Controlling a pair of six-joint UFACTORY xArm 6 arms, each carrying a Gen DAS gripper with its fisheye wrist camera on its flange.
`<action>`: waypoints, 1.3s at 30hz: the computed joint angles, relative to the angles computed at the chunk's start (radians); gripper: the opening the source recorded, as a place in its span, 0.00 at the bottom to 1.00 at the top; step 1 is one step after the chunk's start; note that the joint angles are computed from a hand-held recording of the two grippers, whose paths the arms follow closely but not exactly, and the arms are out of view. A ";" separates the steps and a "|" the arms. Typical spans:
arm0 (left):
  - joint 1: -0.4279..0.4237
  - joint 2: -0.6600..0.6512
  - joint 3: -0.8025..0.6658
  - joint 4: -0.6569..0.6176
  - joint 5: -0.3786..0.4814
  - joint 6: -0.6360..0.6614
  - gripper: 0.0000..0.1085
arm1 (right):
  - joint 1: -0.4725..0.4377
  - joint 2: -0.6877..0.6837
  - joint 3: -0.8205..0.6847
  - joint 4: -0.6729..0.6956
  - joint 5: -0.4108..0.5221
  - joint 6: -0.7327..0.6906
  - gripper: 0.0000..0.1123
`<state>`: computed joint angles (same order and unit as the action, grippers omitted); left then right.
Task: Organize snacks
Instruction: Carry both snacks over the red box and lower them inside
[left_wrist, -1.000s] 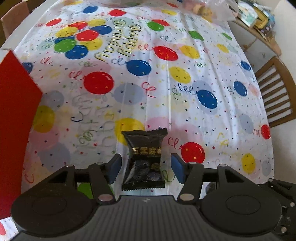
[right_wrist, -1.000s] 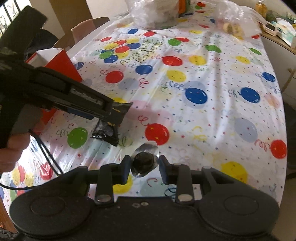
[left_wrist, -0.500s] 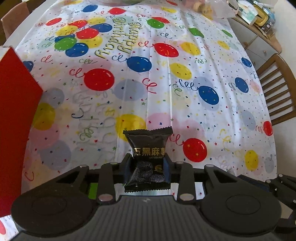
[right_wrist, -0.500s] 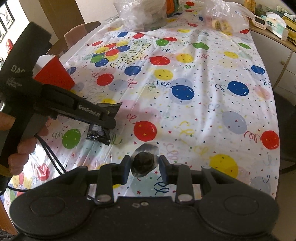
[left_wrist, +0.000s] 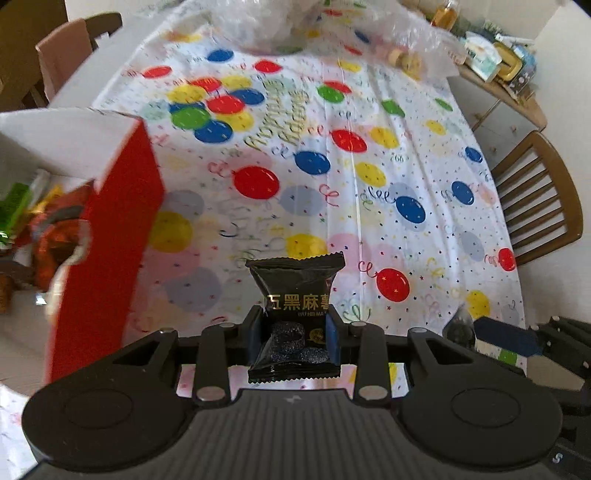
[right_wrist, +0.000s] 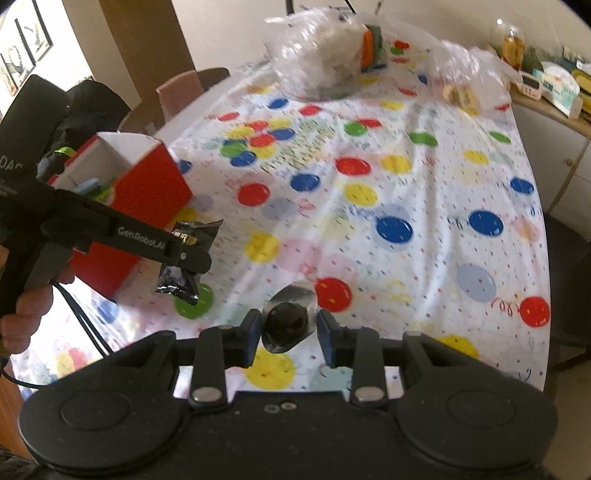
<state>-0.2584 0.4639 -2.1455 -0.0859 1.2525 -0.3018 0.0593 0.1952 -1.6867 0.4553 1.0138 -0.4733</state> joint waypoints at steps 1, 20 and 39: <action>0.005 -0.024 0.023 0.001 -0.007 0.007 0.31 | 0.006 -0.005 -0.002 0.003 -0.001 0.000 0.28; 0.213 -0.305 0.280 -0.040 -0.082 0.172 0.31 | 0.219 0.017 -0.148 -0.015 -0.039 0.105 0.28; 0.446 -0.215 0.196 -0.062 -0.076 0.356 0.31 | 0.418 0.390 -0.659 -0.196 0.024 0.386 0.28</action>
